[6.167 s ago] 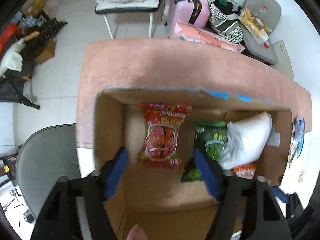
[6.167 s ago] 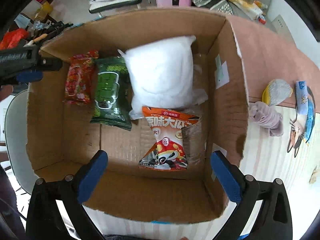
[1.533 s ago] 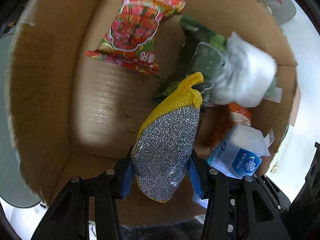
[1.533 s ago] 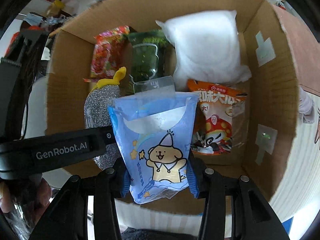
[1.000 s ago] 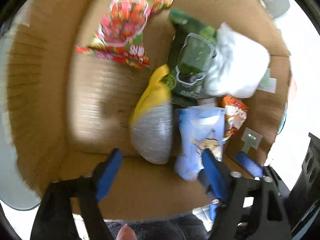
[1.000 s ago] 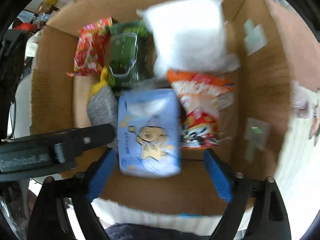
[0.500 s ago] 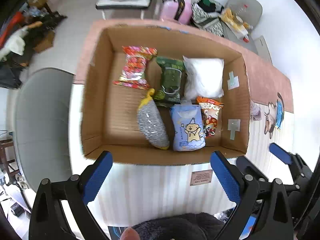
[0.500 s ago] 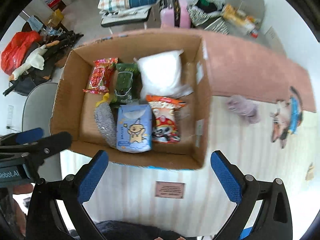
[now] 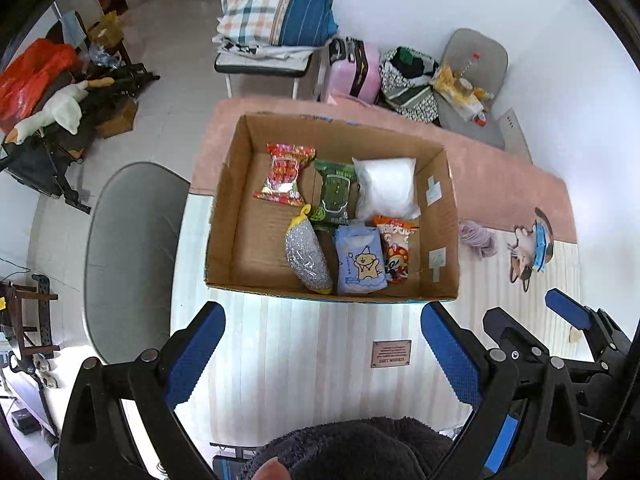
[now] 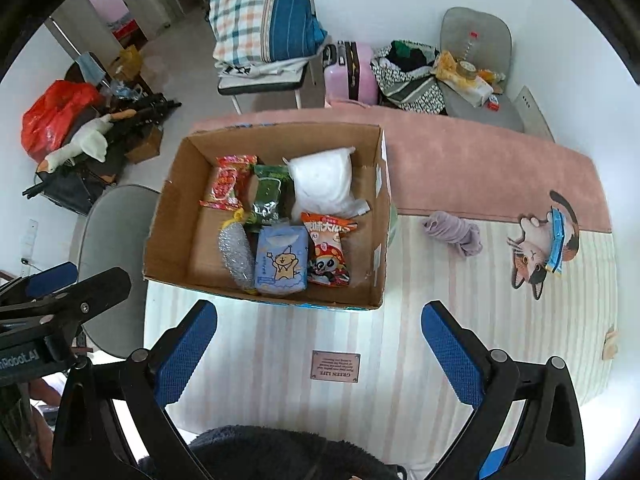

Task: Organize soft objects
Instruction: 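Grasp the lilac rolled sock with left tool while right tool grasps blue stick packet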

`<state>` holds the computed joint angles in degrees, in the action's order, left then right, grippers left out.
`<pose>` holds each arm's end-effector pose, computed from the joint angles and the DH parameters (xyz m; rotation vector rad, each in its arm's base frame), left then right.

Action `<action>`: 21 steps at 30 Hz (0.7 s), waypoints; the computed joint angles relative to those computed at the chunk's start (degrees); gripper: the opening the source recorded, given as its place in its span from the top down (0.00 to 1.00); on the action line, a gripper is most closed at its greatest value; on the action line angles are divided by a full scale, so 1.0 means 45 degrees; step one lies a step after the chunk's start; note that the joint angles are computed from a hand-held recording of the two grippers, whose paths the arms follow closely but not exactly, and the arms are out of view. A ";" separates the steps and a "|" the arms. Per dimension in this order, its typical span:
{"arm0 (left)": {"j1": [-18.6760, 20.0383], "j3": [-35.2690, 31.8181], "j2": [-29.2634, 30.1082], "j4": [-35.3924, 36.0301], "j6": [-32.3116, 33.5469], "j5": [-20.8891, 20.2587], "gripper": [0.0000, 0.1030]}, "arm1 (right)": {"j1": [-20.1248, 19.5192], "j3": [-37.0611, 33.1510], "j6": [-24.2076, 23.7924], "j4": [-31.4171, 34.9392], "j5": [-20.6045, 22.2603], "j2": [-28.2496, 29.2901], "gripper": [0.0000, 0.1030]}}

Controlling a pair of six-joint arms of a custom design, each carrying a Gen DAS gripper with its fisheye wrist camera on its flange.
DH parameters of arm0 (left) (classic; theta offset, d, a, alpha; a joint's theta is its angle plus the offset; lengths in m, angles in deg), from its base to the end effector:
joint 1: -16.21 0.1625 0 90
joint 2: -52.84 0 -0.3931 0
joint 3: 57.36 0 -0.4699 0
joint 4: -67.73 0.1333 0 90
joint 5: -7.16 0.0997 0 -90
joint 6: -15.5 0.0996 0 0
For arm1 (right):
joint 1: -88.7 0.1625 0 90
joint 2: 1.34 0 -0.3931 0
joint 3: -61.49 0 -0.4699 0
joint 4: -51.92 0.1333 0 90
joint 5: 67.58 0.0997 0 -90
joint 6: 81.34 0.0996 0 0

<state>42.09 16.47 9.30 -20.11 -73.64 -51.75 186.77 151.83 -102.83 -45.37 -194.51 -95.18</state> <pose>-0.5753 -0.4844 0.0708 -0.3343 2.4146 -0.4941 0.1507 -0.5397 0.5239 0.5565 -2.4156 0.1357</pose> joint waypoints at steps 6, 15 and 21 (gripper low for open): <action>-0.0289 -0.0716 0.0260 0.0694 -0.0605 0.0475 0.03 | 0.0142 -0.0519 -0.0244 0.0196 0.0533 -0.0015 0.00; -0.0098 -0.2767 0.1928 0.0968 -0.0547 0.1169 0.03 | -0.0904 -0.2073 -0.0254 0.0659 0.1662 0.0600 0.00; 0.0746 -0.5844 0.4925 -0.1572 0.2276 -0.0048 0.03 | -0.2556 -0.4507 -0.0324 0.0493 0.0725 0.1983 0.00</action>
